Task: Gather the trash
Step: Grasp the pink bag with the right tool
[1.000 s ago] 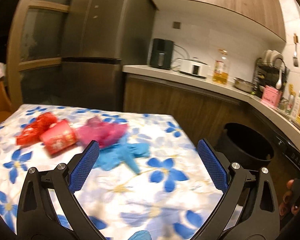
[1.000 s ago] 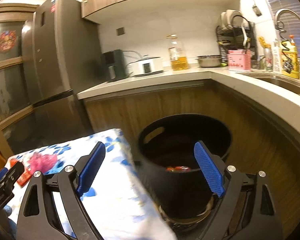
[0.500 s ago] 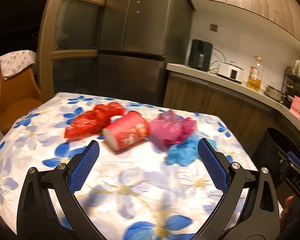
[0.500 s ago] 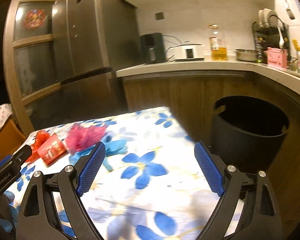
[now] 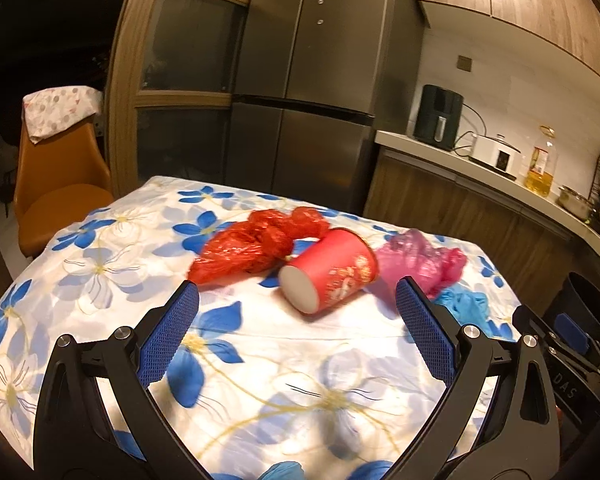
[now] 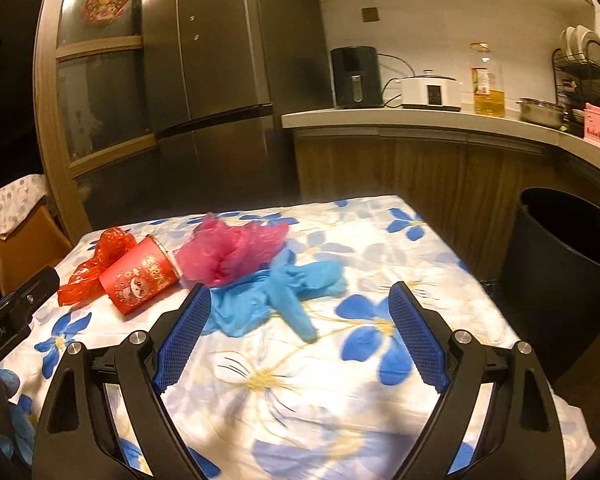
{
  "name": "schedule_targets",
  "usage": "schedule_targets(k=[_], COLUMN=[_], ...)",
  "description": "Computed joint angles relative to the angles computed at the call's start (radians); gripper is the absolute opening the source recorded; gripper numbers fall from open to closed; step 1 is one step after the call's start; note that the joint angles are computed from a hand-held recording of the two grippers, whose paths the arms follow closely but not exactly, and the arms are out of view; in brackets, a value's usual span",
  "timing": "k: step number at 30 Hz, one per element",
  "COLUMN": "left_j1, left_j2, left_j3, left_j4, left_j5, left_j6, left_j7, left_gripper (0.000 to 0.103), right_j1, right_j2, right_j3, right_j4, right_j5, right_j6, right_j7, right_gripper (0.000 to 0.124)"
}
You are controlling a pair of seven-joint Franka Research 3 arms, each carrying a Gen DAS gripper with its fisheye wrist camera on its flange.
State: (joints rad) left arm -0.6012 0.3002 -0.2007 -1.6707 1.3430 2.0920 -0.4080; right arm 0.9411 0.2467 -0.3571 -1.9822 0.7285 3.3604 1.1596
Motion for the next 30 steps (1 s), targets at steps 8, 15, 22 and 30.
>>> schedule_targets(k=[8,15,22,30], left_j1=[0.023,0.048,0.058,0.073], left_j2=[-0.022,-0.037,-0.013,-0.010], left_j3=[0.003,-0.002,0.004,0.018], left_j4=[-0.035,-0.058,-0.036,-0.043], left_j5=[0.001,0.002,0.006,0.002], left_j6=[0.014,0.034,0.087,0.152], left_j7=[-0.015,-0.033,-0.001,-0.019], left_gripper=[0.097,0.097,0.097,0.097], right_j1=[-0.044,-0.013,-0.044,-0.141], right_j2=[0.079,0.189,0.269,0.252], right_j3=[0.042,-0.025,-0.023,0.087], right_j4=[0.105,0.250,0.357,0.339], right_j5=[-0.097,-0.182,-0.278,-0.367], right_j6=[-0.034,-0.099,-0.187,-0.170], right_j7=[0.083,0.198,0.286,0.317], right_gripper=[0.087,0.079,0.045,0.018])
